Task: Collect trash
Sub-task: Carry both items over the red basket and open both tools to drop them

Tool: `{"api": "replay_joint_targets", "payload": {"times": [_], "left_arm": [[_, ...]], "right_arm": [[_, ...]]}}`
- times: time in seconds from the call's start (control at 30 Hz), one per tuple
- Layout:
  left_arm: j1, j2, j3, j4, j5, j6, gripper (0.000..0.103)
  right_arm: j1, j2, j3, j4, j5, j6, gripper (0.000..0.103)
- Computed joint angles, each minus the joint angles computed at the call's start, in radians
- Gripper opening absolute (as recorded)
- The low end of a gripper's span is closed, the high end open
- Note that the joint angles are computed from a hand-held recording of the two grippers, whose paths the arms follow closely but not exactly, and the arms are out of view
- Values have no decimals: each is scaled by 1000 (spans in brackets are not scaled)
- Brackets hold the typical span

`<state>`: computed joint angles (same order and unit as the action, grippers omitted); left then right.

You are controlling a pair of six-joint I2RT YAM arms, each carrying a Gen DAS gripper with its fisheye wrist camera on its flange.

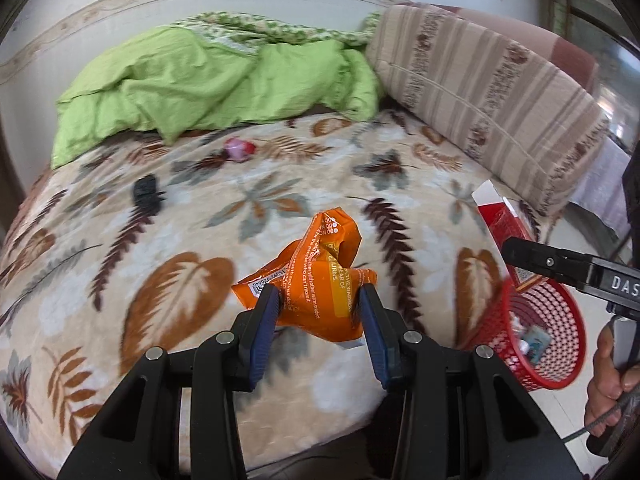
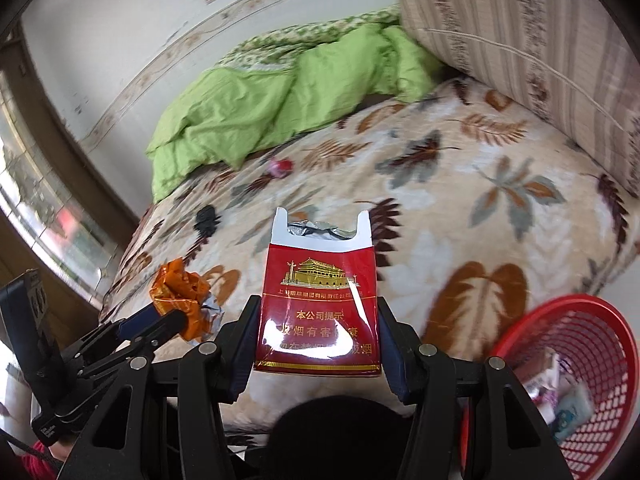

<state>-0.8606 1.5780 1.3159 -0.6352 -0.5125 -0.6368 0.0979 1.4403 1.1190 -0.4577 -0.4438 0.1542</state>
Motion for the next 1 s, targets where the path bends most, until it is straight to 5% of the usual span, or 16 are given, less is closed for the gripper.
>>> {"api": "replay_joint_targets", "payload": {"times": [0.37, 0.73, 0.8, 0.87, 1.0], "left_arm": [[-81, 322, 433, -57, 239, 121, 40], [-101, 693, 981, -280, 431, 206, 41], [-103, 757, 1085, -327, 454, 213, 44], [-95, 847, 1237, -401, 474, 222, 63], [-90, 885, 1302, -427, 472, 220, 65]], "right_arm": [[-450, -69, -38, -129, -105, -104, 57], [-671, -19, -12, -177, -191, -165, 57], [-686, -7, -6, -182, -201, -170, 58], [-698, 8, -2, -186, -210, -178, 58], [-717, 35, 4, -203, -222, -188, 61]]}}
